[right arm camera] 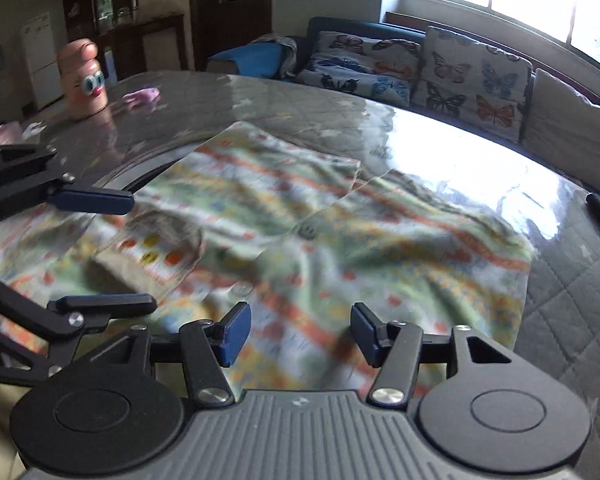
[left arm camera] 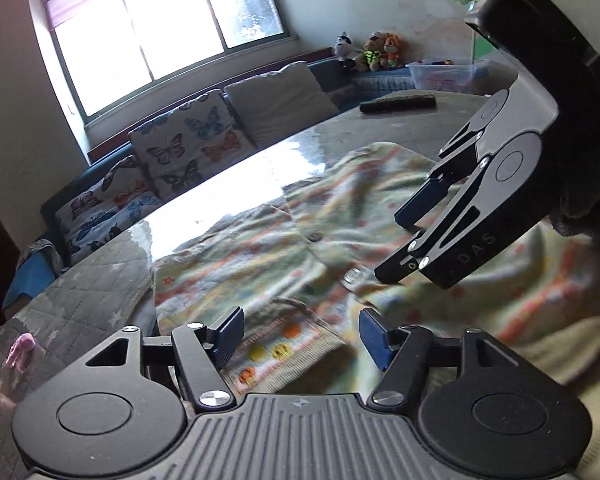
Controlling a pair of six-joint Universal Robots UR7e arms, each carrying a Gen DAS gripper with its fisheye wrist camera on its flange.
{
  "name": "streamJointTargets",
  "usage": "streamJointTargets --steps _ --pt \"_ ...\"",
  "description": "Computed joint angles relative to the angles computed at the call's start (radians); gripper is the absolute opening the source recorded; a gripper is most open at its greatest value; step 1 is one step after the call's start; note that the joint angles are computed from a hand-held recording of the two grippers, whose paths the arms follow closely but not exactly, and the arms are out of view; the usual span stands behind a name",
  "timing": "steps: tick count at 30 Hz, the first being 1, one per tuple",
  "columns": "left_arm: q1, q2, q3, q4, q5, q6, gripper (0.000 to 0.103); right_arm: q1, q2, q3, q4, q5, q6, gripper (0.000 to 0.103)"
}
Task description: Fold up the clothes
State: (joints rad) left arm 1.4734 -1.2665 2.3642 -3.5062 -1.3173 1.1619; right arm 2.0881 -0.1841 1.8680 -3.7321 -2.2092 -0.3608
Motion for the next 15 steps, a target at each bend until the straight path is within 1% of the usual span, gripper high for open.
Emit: streamJointTargets --steps 3,5,7,8,10,13,15 --pt "0.009 -0.026 0.044 -0.01 -0.012 0.008 0.069 0.029 0.002 0.037 -0.024 -0.014 0.014 0.062" --pt "0.015 -0.039 0.073 -0.035 -0.017 0.016 0.07 0.049 -0.005 0.082 -0.045 -0.019 0.05 0.062" --pt "0.023 -0.05 0.099 -0.06 -0.025 0.023 0.072 0.065 -0.012 0.119 -0.061 -0.02 0.088 0.065" --pt "0.028 -0.059 0.111 -0.069 -0.03 0.024 0.073 0.069 -0.013 0.129 -0.066 -0.022 0.097 0.065" --pt "0.038 -0.082 0.135 -0.066 -0.042 0.025 0.077 0.092 -0.006 0.166 -0.101 -0.039 0.114 0.066" --pt "0.058 -0.107 0.167 -0.08 -0.066 0.037 0.077 0.123 0.001 0.217 -0.148 -0.055 0.141 0.067" --pt "0.071 -0.128 0.179 -0.077 -0.077 0.027 0.08 0.139 0.008 0.246 -0.184 -0.07 0.16 0.068"
